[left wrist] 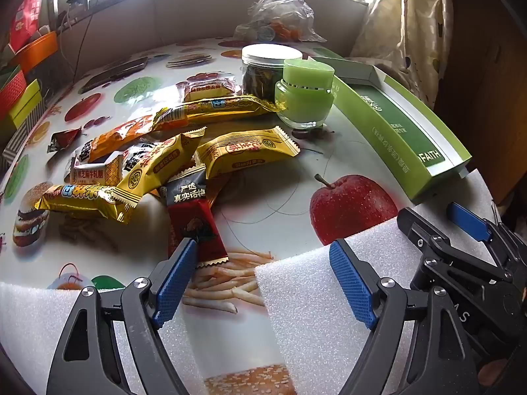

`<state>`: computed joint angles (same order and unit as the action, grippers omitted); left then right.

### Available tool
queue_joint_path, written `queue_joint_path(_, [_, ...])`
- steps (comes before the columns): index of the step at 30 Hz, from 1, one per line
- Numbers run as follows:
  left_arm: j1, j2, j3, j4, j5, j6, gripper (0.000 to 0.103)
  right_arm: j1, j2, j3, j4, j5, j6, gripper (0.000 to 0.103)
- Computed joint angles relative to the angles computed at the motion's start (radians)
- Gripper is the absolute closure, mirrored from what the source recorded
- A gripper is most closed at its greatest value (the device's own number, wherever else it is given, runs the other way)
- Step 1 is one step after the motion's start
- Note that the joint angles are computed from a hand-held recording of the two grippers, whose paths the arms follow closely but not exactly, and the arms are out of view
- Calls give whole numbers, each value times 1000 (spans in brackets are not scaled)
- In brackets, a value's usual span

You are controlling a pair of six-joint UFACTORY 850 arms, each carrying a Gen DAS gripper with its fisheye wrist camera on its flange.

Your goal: Organize snacks

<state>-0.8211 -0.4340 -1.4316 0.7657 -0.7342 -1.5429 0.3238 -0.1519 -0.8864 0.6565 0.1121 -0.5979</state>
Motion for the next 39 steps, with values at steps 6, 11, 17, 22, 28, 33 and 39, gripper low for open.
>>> queue_joint_path(6, [-1, 0, 0, -1, 1, -1, 21, -1, 0, 0, -6, -2, 7, 30])
queue_joint_path(11, [-1, -1, -2, -4, 0, 1, 21, -1, 1, 0, -11, -3, 11, 30])
queue_joint_path(17, [1, -1, -2, -9, 2, 5, 21, -2, 0, 0, -26, -4, 28, 30])
queue_joint_path(22, [1, -1, -2, -10, 2, 6, 21, -2, 1, 2, -49, -2, 50, 30])
queue_joint_path(28, [1, -1, -2, -10, 2, 5, 21, -3, 1, 3, -63, -1, 65, 30])
queue_joint_path(33, [1, -1, -2, -10, 2, 5, 21, -3, 2, 4, -70, -1, 72, 30])
queue_joint_path(39, [1, -1, -2, -9, 2, 4, 21, -3, 2, 4, -77, 0, 79, 30])
